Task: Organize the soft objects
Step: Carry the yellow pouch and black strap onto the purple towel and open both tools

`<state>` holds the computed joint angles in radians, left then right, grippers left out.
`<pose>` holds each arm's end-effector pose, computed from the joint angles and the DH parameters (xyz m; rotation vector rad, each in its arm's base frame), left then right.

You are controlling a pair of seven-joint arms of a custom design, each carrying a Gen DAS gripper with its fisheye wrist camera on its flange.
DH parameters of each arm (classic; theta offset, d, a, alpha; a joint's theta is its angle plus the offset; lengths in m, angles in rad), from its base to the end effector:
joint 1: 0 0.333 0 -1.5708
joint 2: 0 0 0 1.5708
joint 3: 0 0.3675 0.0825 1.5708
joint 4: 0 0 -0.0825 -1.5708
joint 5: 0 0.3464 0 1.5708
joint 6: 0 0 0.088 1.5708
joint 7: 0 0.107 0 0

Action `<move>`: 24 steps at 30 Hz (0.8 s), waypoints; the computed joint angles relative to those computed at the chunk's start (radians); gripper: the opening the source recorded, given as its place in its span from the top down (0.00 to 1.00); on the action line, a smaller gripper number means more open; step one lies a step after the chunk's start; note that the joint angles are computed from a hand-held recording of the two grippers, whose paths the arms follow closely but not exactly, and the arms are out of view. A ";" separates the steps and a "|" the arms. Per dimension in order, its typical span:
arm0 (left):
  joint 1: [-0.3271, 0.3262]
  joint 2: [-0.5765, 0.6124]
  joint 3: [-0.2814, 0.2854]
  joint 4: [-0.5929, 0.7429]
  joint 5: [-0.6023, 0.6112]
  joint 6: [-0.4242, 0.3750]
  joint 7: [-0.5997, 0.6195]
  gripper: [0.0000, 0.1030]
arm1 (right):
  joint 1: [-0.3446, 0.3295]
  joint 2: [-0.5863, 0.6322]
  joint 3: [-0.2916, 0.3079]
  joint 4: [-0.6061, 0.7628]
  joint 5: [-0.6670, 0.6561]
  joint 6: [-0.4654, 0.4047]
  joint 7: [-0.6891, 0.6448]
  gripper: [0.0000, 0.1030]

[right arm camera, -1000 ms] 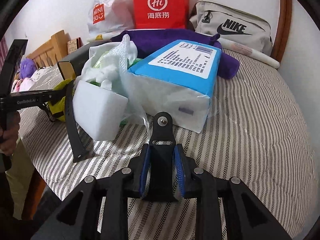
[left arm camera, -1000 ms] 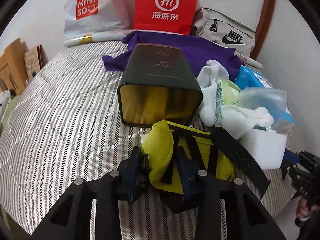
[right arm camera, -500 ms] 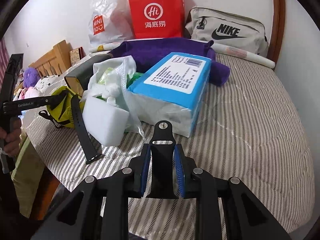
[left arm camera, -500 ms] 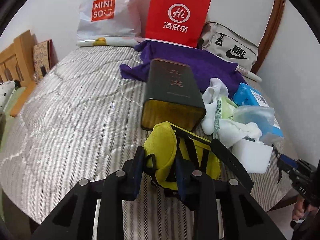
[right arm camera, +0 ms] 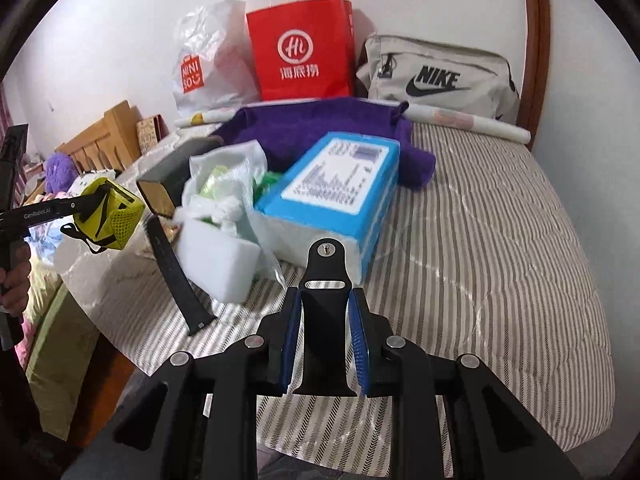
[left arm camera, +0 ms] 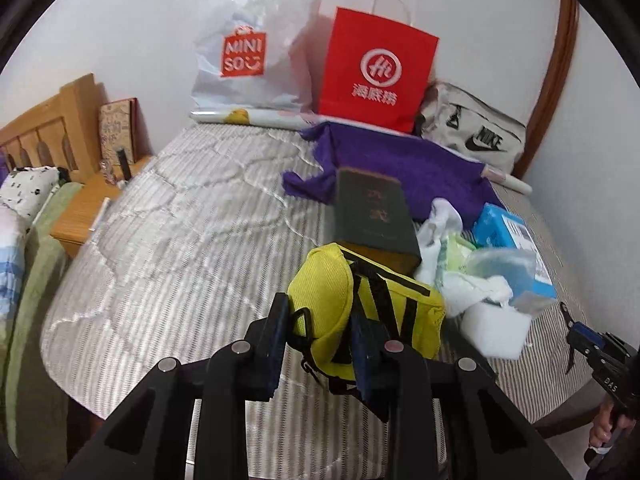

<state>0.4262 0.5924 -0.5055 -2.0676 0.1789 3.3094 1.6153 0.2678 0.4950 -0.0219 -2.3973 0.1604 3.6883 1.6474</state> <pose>0.6418 -0.0218 0.3341 -1.7272 1.9764 -0.9212 0.5374 0.1144 0.2897 -1.7304 1.7232 -0.6334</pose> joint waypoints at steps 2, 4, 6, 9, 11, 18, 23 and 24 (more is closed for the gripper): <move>-0.013 -0.009 0.017 0.005 -0.006 -0.001 -0.005 0.74 | 0.006 -0.007 -0.004 0.005 0.003 0.001 -0.008 0.76; -0.017 -0.012 0.022 0.015 -0.012 -0.009 -0.009 0.74 | 0.006 -0.012 -0.005 0.014 0.002 -0.005 -0.014 0.76; -0.008 -0.010 0.006 0.028 -0.014 -0.022 -0.006 0.74 | 0.004 -0.016 -0.005 0.025 0.001 -0.009 -0.019 0.76; -0.029 -0.010 0.014 0.055 -0.024 -0.041 0.006 0.74 | -0.016 -0.021 0.005 0.052 -0.020 -0.030 -0.014 0.76; -0.043 -0.007 0.019 0.077 -0.036 -0.053 0.017 0.74 | -0.021 -0.021 0.004 0.070 -0.025 -0.039 -0.014 0.76; -0.108 0.028 0.039 0.203 -0.099 -0.132 0.074 0.74 | -0.092 0.003 0.033 0.185 -0.107 -0.114 0.021 0.76; -0.166 0.078 0.068 0.334 -0.159 -0.215 0.115 0.74 | -0.169 0.055 0.081 0.327 -0.176 -0.208 0.045 0.76; -0.183 0.092 0.082 0.369 -0.171 -0.237 0.119 0.74 | -0.163 0.065 0.072 0.357 -0.176 -0.228 0.044 0.76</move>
<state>0.2427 0.6845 -0.4238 -1.6989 0.0079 3.0724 1.7346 0.1046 0.5603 0.0501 -2.0406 -0.0155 3.4601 1.6913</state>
